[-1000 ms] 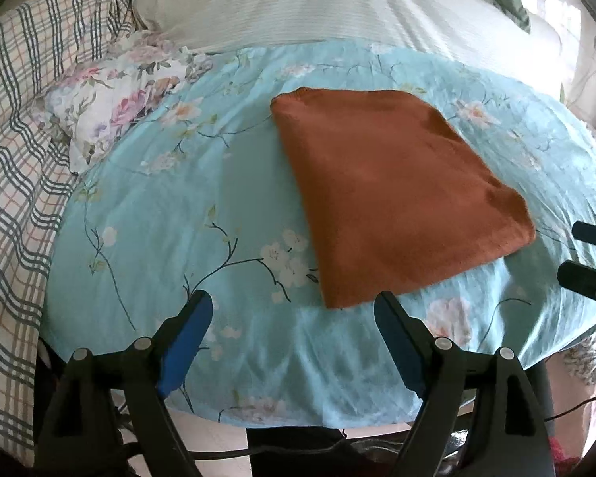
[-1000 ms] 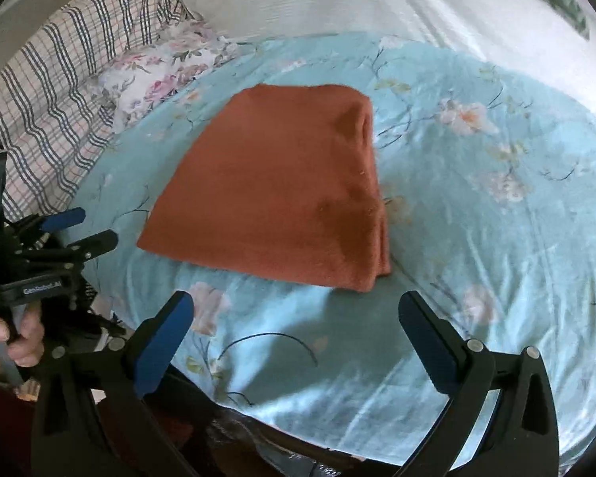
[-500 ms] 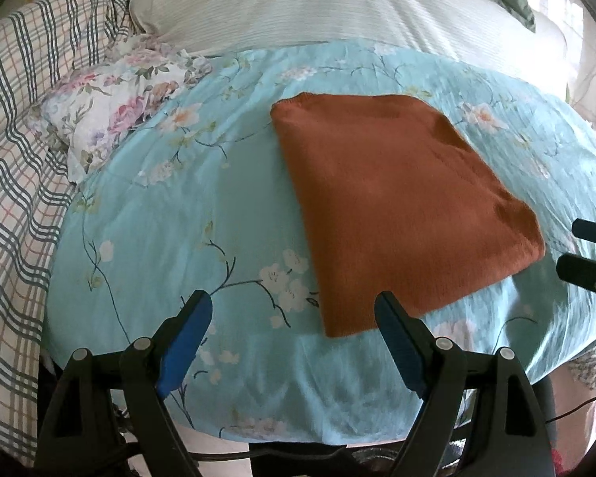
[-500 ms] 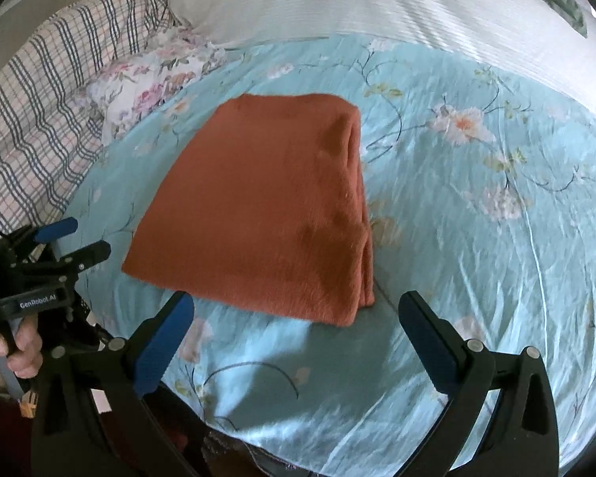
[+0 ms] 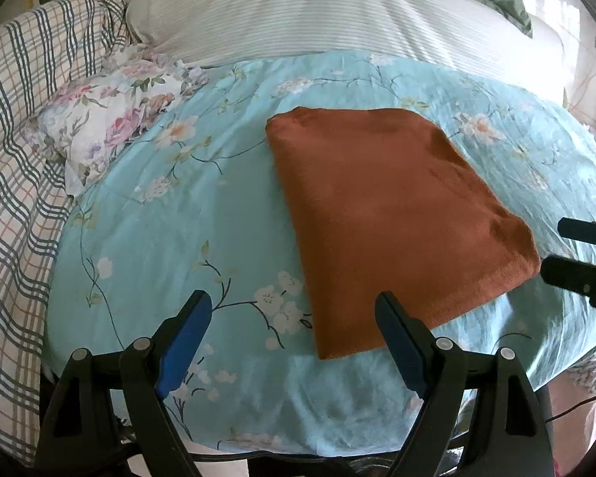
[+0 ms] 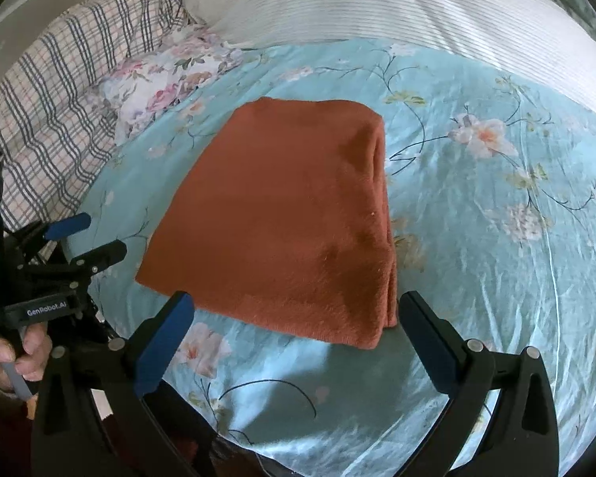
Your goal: Fold small clothes
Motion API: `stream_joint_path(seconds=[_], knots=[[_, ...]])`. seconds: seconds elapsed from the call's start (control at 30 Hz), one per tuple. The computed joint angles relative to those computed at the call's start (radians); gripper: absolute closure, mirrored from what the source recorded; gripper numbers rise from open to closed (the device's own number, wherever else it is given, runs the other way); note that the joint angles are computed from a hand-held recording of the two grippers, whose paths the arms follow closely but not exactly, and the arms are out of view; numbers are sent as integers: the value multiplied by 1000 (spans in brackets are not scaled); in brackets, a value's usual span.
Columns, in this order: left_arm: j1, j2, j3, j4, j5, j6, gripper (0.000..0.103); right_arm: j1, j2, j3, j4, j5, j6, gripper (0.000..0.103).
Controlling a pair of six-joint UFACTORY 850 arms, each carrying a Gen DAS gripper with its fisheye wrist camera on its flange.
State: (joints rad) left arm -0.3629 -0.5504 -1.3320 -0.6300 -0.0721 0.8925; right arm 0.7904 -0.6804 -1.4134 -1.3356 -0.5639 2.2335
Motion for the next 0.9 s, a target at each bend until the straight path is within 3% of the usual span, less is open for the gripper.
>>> stream_joint_path(seconds=[0.3,0.67,0.9], knots=[[0,8,16,22,5,-25,18,4,7,17,-53,15,56,0],[4,21,34,-315,1,314,18,12,-5,12,-46,29,58,0],[6,48,64,-515,-16,503,18,35,5,7,-31,-10,27,0]])
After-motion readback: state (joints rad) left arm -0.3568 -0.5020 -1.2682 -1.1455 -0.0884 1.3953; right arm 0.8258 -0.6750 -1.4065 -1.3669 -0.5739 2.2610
